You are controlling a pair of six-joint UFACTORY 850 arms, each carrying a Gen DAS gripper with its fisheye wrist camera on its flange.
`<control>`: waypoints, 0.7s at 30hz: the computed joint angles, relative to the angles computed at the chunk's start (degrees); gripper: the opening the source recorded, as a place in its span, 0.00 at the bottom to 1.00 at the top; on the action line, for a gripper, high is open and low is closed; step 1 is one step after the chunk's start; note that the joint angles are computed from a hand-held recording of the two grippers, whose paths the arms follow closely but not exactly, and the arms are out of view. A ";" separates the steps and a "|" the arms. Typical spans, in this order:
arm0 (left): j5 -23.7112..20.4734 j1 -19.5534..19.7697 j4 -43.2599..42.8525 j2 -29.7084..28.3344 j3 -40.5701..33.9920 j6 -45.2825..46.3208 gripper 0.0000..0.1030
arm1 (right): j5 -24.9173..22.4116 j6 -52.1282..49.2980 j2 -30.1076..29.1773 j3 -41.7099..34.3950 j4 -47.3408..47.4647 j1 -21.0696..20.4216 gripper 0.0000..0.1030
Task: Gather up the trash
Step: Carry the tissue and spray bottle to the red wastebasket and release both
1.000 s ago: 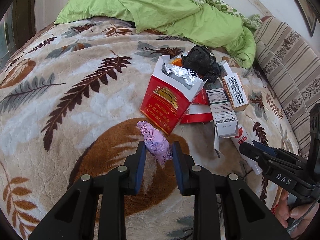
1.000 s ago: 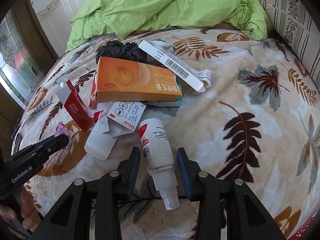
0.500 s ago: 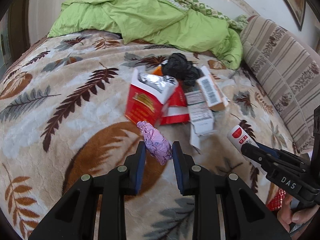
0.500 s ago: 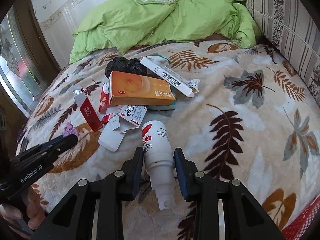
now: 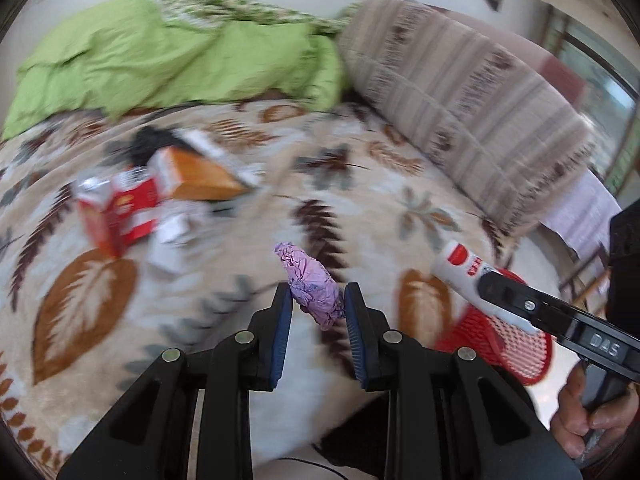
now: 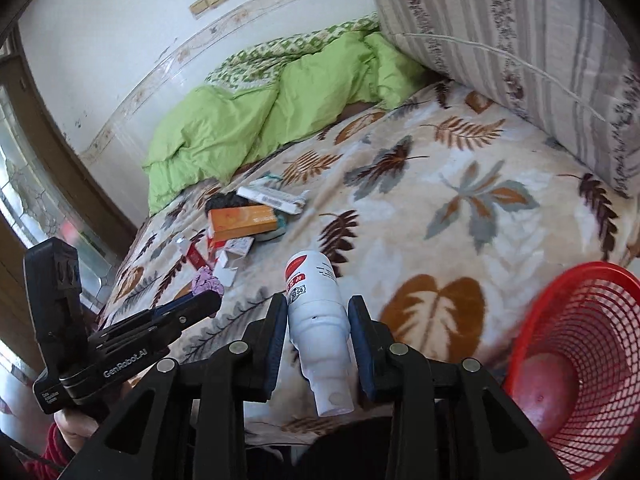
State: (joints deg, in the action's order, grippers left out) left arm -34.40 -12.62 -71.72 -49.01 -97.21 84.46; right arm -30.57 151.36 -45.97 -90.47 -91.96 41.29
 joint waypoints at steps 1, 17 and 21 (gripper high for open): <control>-1.17 -1.03 0.56 0.60 0.46 0.38 0.25 | -1.74 3.61 2.29 3.98 -0.94 0.18 0.32; -7.44 -15.52 12.73 0.59 -0.12 -5.98 0.55 | -14.94 20.27 18.00 30.73 8.29 0.94 0.52; -6.60 -14.32 12.83 0.97 -0.16 -7.33 0.55 | -16.34 19.36 18.97 31.98 8.88 1.13 0.52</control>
